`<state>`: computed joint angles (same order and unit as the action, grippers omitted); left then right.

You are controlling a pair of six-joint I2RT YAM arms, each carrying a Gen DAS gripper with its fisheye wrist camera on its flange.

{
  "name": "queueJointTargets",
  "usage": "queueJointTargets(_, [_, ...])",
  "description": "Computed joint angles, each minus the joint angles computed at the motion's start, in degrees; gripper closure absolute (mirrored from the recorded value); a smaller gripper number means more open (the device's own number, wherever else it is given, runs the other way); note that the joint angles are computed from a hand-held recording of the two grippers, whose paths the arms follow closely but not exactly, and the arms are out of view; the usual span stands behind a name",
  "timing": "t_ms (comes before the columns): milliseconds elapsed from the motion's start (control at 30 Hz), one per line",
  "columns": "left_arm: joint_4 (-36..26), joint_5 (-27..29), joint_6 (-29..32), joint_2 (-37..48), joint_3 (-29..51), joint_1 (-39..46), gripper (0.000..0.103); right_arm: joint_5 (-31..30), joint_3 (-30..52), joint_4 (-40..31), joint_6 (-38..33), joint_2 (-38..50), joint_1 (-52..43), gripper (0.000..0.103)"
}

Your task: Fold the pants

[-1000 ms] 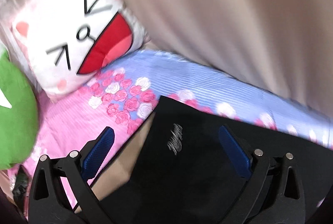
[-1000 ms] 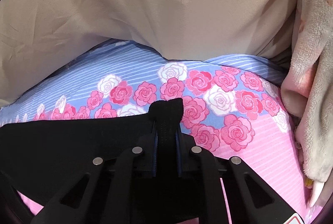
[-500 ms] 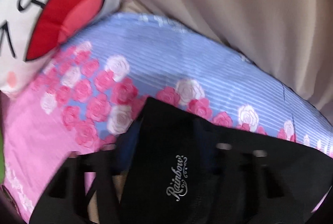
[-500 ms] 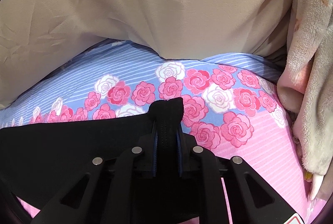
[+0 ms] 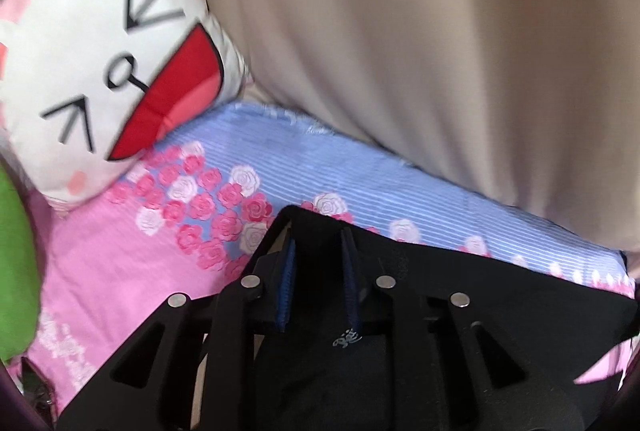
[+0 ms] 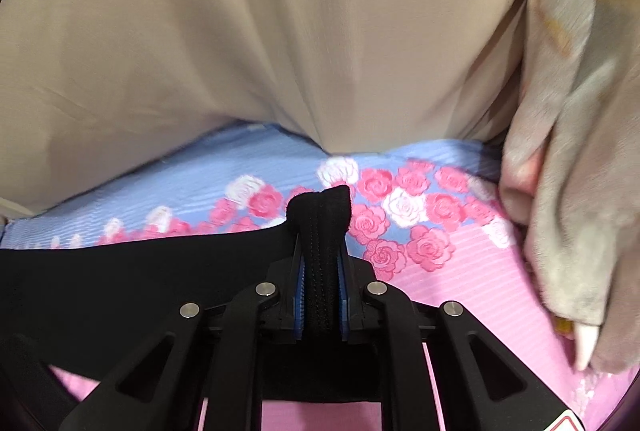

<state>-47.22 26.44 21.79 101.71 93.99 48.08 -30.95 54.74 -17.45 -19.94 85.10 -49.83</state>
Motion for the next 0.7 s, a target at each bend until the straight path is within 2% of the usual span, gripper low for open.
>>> queueJointTargets(200, [-7.76,8.14,10.59,-10.31,-3.64,8.57,0.083,-10.25,-0.85,-11.27,-8.81,-12.29,-8.83,0.093])
queueJointTargets(300, [-14.36,13.01,19.31,-13.29,-4.16,15.43,0.083,-18.14,1.01,-21.05,-17.76,-16.3,-17.06,0.093])
queueJointTargets(400, [-20.6,16.92,29.56,-14.05,-4.53,22.92,0.083,-24.9,3.3,-33.34,-31.3,-17.64,-26.12,0.093])
queueJointTargets(467, [-24.29,18.65,36.46,-13.99,-5.25,28.07,0.082,-27.08,3.82,-40.47,-40.4,-17.8,-30.9,0.093])
queueJointTargets(533, [-27.16,19.38,43.61,-13.33,-6.53,33.34,0.082,-28.7,3.24,-48.56,-52.48,-17.24,-36.88,0.093])
queueJointTargets(633, [-26.58,17.85,50.37,-12.9,-10.67,38.53,0.081,-28.87,2.19,-58.12,-71.15,-12.68,-45.85,0.093])
queueJointTargets(700, [-25.36,15.93,53.45,-12.39,-13.65,40.66,0.08,-26.78,-0.89,-57.5,-77.42,-10.34,-49.35,0.093])
